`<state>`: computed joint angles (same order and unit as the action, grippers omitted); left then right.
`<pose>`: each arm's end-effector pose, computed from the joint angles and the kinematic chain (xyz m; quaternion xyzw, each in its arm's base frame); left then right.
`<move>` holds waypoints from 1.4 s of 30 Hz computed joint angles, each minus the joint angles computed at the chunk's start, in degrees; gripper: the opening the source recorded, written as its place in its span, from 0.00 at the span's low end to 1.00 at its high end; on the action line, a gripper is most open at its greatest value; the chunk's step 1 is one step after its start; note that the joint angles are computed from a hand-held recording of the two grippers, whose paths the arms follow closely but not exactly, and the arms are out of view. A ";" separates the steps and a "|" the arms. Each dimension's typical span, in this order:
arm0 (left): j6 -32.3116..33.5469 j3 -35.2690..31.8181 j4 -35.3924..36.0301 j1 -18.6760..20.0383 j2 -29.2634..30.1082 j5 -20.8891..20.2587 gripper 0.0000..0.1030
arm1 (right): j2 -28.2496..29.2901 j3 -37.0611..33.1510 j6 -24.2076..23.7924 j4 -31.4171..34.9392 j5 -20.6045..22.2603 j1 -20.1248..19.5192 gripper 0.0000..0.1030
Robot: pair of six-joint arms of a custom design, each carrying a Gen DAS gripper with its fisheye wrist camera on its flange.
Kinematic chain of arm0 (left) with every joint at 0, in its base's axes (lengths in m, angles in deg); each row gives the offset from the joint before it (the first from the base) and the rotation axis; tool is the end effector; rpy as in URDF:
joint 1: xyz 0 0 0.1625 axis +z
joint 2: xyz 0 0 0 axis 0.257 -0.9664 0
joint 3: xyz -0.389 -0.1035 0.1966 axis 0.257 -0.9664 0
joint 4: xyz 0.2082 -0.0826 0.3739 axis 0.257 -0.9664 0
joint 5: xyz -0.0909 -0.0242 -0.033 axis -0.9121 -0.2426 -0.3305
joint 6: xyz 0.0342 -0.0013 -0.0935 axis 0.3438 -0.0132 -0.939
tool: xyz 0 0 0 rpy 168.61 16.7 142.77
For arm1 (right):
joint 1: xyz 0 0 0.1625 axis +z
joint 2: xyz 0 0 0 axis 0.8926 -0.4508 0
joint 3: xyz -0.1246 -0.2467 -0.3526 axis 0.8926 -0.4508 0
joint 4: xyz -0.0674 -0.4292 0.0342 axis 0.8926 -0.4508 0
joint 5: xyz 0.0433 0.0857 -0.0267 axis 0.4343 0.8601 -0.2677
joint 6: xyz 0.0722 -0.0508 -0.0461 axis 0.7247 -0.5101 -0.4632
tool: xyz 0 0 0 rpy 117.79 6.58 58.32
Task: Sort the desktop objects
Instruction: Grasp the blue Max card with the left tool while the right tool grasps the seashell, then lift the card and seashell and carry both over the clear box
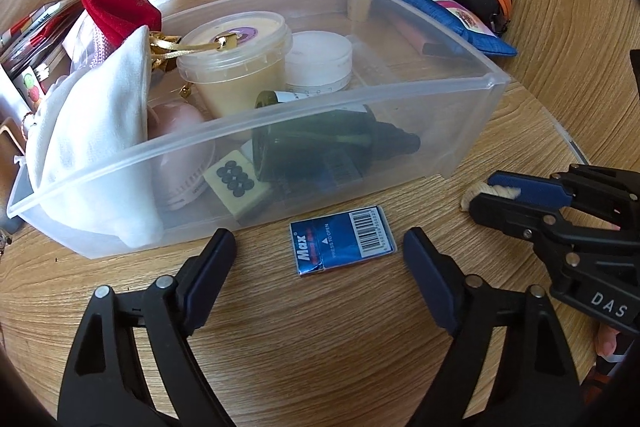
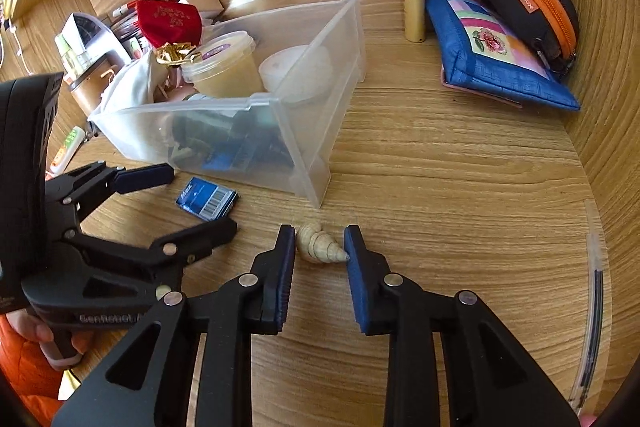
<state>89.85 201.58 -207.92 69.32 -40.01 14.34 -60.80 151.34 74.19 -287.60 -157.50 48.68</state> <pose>0.1061 -0.6161 0.2361 0.4065 0.8677 -0.1508 0.2433 0.2890 -0.5291 -0.1938 0.1251 -0.9016 0.3069 0.2780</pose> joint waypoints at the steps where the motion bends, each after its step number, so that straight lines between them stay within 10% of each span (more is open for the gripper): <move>1: -0.15 0.01 -0.03 0.03 -0.07 -0.01 0.81 | 0.15 0.01 -0.42 -0.28 -0.33 0.13 0.23; 12: -0.31 0.42 -0.15 -0.08 -0.57 -1.16 0.50 | 1.12 -1.05 -3.09 0.38 -2.07 0.97 0.19; 42: 2.10 1.23 2.76 0.98 -7.09 -10.01 0.50 | 1.29 -3.85 -6.45 -2.38 -6.42 6.70 0.15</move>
<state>91.95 202.80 -205.16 70.29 -47.10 4.33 -59.50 147.49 67.74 -289.98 -163.92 55.38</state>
